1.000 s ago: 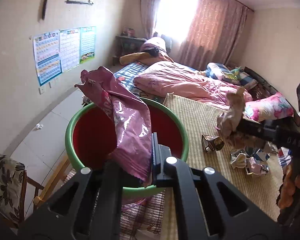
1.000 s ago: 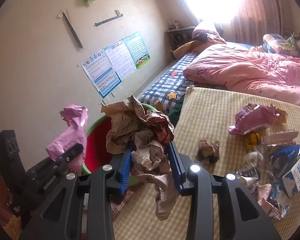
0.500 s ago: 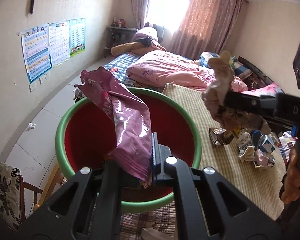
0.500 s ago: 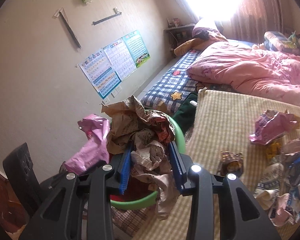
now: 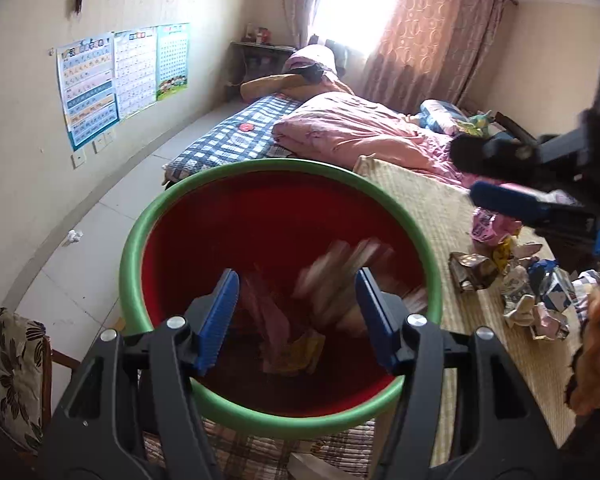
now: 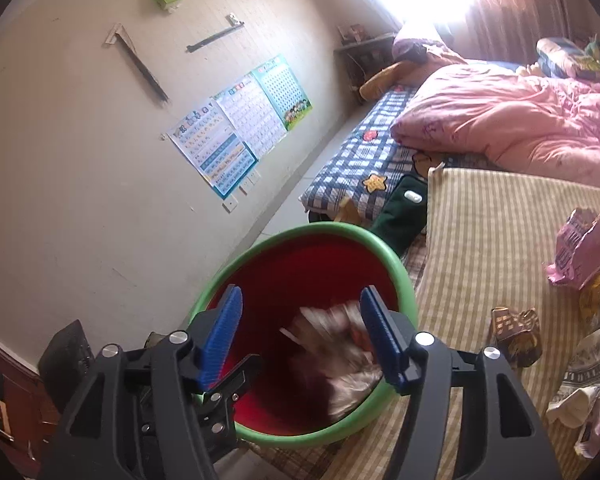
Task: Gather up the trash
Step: 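Open both tools over the green bucket to drop the wrapper and paper, then grasp the brown crumpled wrapper with the left tool while the right tool reaches the milk carton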
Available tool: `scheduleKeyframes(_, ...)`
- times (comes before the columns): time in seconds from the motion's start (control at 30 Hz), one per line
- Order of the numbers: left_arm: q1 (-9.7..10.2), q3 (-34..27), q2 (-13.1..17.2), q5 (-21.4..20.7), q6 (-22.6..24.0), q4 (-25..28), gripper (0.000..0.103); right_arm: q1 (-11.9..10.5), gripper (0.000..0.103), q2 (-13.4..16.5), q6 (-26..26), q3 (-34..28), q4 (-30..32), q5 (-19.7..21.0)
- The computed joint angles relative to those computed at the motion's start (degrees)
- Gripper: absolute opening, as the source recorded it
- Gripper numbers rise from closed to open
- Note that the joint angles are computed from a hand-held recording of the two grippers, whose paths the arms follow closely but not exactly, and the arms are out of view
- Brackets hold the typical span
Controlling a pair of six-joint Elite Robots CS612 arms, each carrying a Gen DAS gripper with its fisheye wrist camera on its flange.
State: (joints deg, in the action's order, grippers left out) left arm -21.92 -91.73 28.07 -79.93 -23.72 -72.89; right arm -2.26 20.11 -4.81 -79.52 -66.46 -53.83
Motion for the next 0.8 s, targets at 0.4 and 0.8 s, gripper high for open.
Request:
scheduleKeyframes(0.4, -2.79, 0.92, -0.63, 1.06, 1.34, -4.8, 0.058, -5.72, 0.067, 3.51, 2.04, -8.65, -1.92, -15.34)
scheduleKeyframes(0.8, -7.28, 10.52, -3.24, -3.15, 0.93, -5.66, 0.058, -13.91, 0.067, 5.55, -0.43, -13.26, 6.07, -16.2)
